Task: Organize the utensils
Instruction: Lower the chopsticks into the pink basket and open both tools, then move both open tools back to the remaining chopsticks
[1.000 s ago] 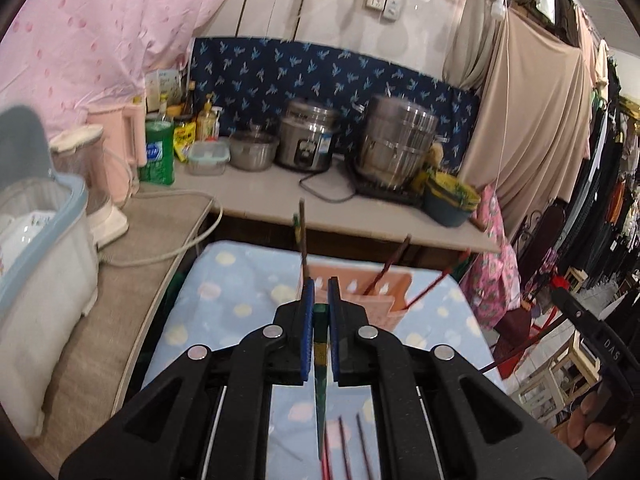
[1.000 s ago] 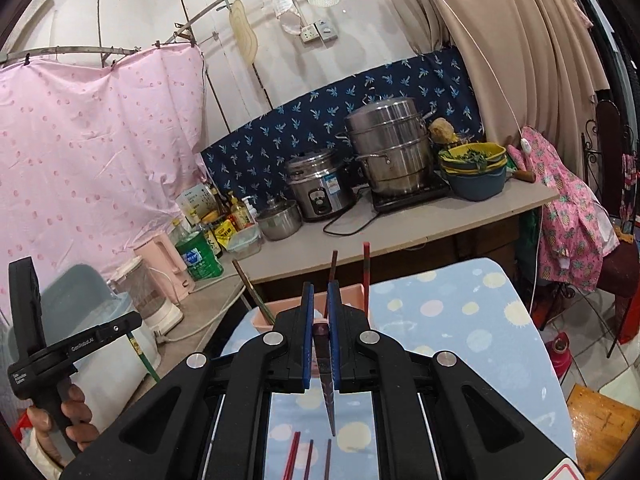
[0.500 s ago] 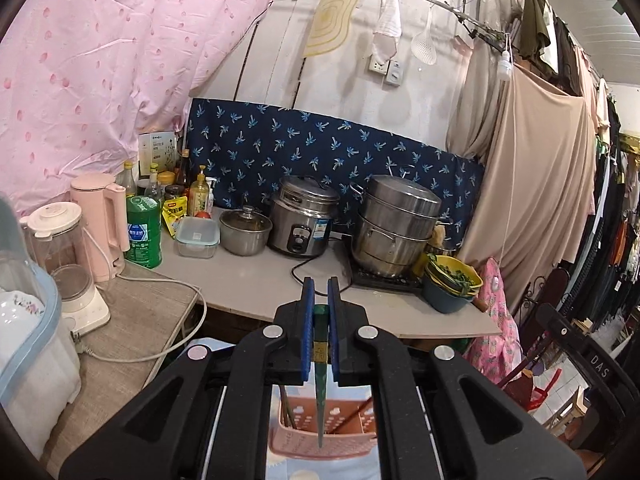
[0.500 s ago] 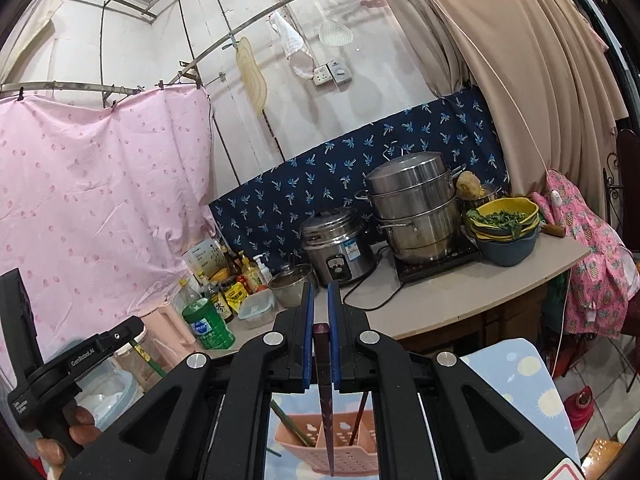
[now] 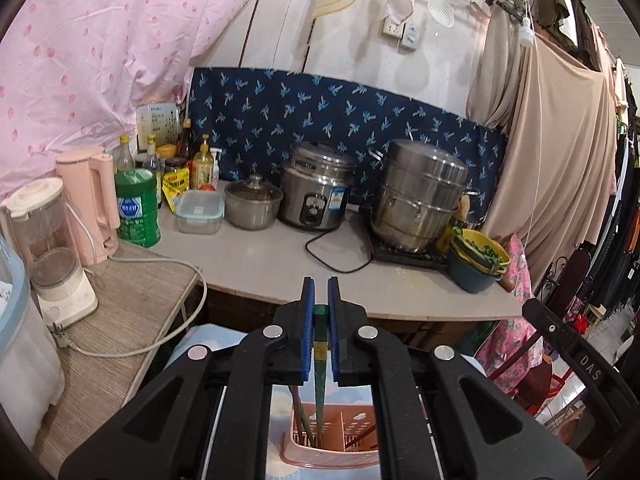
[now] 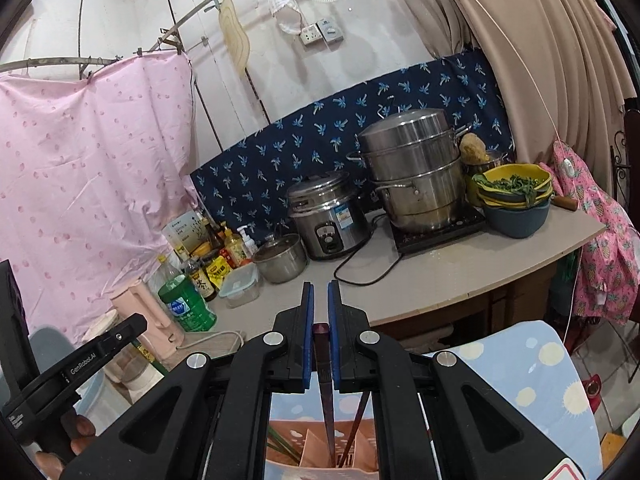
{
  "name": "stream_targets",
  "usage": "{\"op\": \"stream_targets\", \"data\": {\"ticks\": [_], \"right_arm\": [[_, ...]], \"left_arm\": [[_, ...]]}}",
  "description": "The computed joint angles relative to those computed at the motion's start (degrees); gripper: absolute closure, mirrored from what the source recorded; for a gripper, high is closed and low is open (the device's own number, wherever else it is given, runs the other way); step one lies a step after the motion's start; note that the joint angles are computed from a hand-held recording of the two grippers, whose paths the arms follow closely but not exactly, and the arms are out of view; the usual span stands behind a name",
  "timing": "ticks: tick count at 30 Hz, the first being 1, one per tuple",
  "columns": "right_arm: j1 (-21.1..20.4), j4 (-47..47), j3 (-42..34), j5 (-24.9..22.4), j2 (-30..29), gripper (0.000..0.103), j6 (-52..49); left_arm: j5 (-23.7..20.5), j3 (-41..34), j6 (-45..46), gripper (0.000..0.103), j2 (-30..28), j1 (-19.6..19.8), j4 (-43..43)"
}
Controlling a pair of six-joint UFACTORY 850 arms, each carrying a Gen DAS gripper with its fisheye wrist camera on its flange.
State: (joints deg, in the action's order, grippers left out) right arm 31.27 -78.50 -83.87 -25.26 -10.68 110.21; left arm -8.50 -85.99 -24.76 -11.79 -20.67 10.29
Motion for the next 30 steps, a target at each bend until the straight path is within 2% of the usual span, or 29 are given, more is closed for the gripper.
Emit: {"op": "stream_targets", "data": {"ticks": [4,12,14,16,17,19,21,23,27,30], "right_arm": [[-0.3,1.7,0.4,0.6,-1.2,0.096,-1.7],[-0.5,4.5,0.6,0.6,-1.9,0.094,-5.3],[0.0,4.1,0.7,-0.6,-1.6,0.088,-5.5],[0.3,2.7,1.3,-0.9,-1.0,0.08,-4.2],[0.4,2.1,1.7,-1.0,-0.6,0.076,-3.4],[0.8,1.0,2.6,-1.3,0.4,0.075,-2.4],[1.4,0.6,3.5,-1.6,1.3,0.075,-2.5],[1.9,0.5,4.4,-1.8,2.2,0.069,-2.5],[4.0,0.5,6.5,-4.2,4.3,0.069,-3.6],[5.6,0.8,8.7,-5.0,6.2,0.068,-3.5]], "left_arm": [[-0.8,0.1,2.6,0.096,-1.5,0.1,-2.8],[-1.6,0.4,2.3,0.096,-2.8,0.3,-2.4],[-1.7,0.9,-1.0,0.086,-2.5,0.1,1.1],[-1.4,1.7,-4.4,0.069,-1.8,-0.1,4.4],[-1.1,2.4,-8.2,0.067,-1.3,-0.3,8.3],[-0.8,3.2,-10.4,0.067,-0.5,-0.4,10.9],[-0.7,4.2,-10.2,0.067,0.5,-0.5,11.0],[-0.8,5.3,-10.5,0.066,1.7,-0.6,11.5],[-1.5,7.7,-12.7,0.061,3.9,-1.0,14.3],[-2.3,10.0,-18.2,0.06,6.0,-1.7,20.3]]}}
